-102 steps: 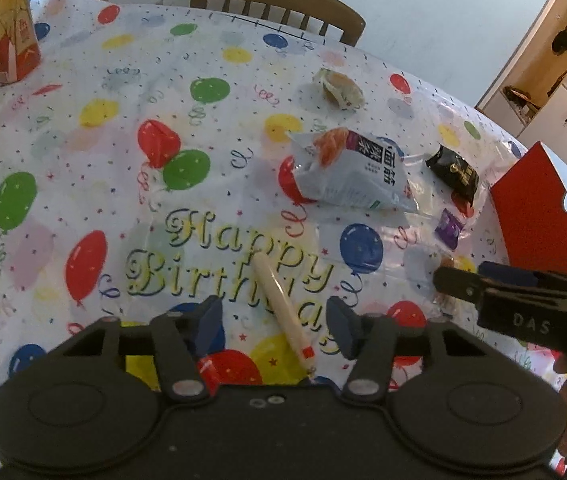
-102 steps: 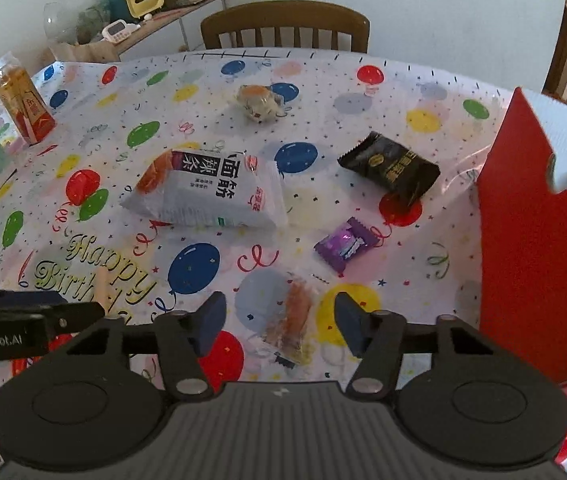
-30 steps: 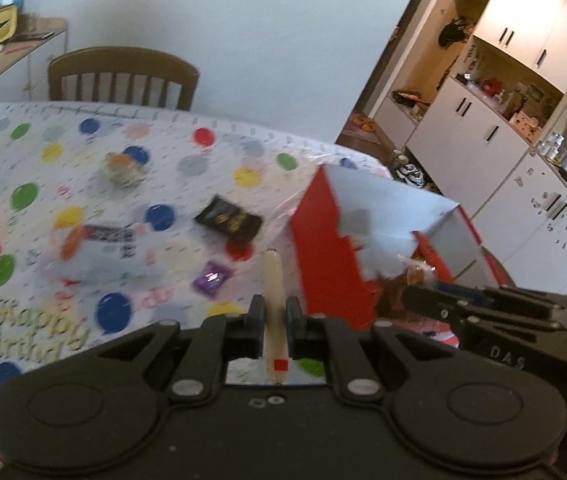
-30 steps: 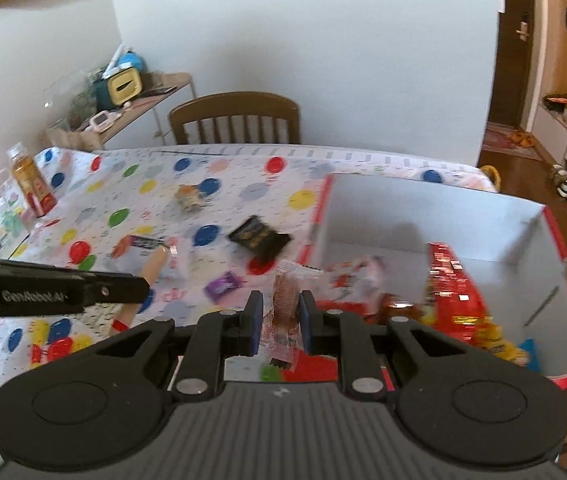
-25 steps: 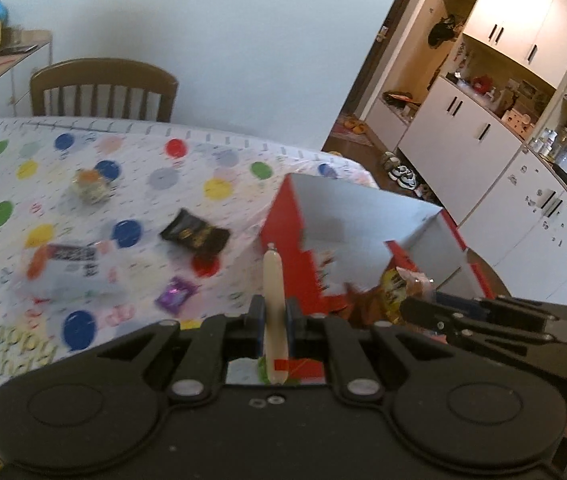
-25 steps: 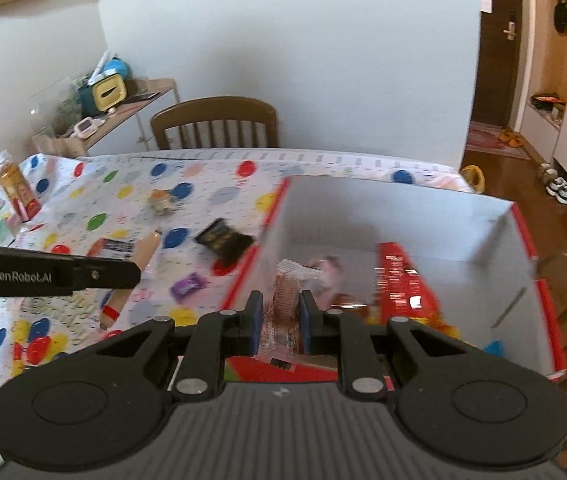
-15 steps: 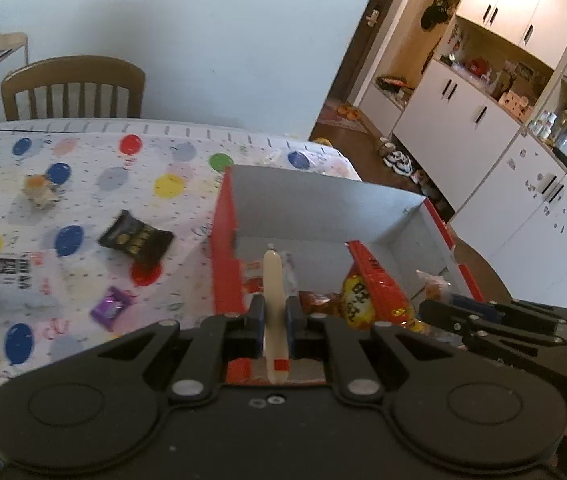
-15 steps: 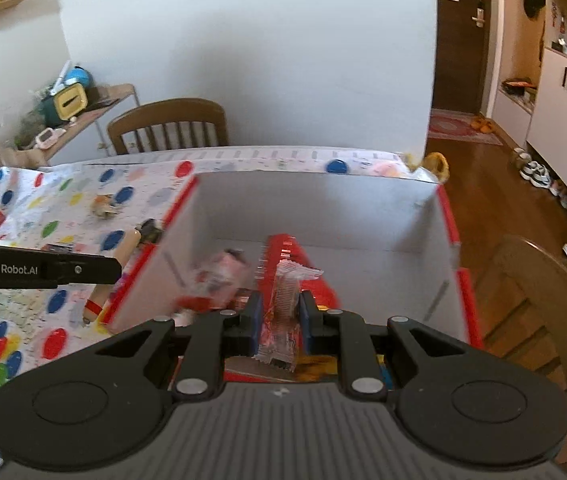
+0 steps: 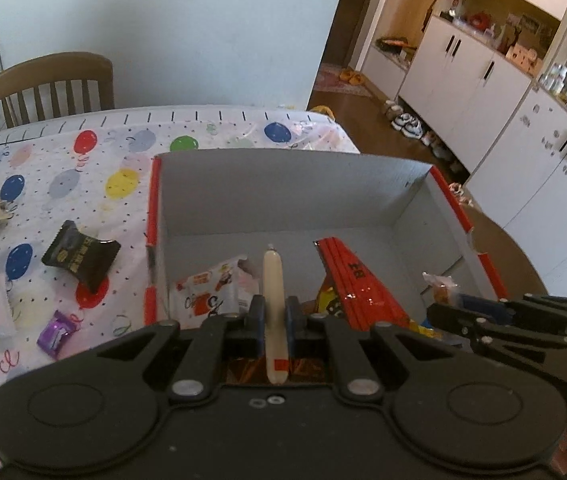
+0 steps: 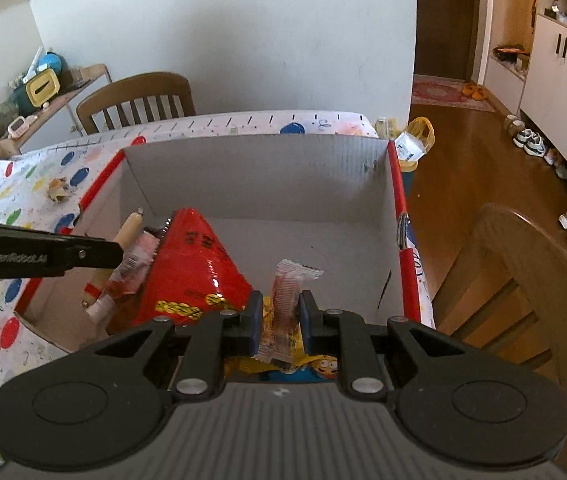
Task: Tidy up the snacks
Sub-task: 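Open both grippers to release the stick and clear candy in the box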
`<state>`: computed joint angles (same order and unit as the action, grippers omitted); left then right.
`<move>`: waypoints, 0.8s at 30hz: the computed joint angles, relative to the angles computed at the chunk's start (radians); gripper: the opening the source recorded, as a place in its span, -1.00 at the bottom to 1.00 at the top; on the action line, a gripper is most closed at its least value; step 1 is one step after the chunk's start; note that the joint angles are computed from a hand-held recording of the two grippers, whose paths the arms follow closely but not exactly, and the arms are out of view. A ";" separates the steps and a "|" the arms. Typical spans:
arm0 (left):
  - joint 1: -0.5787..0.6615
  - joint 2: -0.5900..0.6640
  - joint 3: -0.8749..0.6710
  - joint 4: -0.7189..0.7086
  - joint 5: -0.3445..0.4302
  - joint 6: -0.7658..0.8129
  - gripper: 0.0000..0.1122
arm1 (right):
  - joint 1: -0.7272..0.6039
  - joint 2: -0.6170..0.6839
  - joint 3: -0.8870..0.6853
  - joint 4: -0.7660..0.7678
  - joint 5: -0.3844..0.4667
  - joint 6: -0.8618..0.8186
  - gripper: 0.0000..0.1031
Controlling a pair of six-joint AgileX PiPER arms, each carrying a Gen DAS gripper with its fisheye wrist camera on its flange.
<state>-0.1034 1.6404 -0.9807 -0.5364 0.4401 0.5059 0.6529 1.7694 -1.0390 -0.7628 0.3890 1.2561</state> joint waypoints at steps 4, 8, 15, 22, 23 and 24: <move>-0.028 0.047 -0.037 0.086 0.005 -0.097 -0.87 | -0.022 0.009 0.002 0.057 -0.017 -0.071 -0.64; -0.053 0.072 -0.050 0.157 0.002 -0.167 -0.87 | -0.028 0.022 -0.002 0.103 -0.024 -0.135 -0.63; -0.072 0.098 -0.060 0.216 0.008 -0.231 -0.77 | -0.036 0.026 0.002 0.126 -0.030 -0.169 -0.63; -0.086 0.109 -0.064 0.253 0.008 -0.274 -0.53 | -0.054 0.035 -0.010 0.213 -0.027 -0.259 -0.63; -0.083 0.108 -0.063 0.234 0.009 -0.257 -0.50 | -0.056 0.035 -0.010 0.224 -0.025 -0.268 -0.63; -0.079 0.107 -0.062 0.210 0.012 -0.236 -0.41 | -0.057 0.036 -0.014 0.241 -0.018 -0.284 -0.62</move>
<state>-0.1824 1.7472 -1.0427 -0.3260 0.4518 0.2703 0.5955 1.8054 -1.0526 -0.5217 0.3706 0.9720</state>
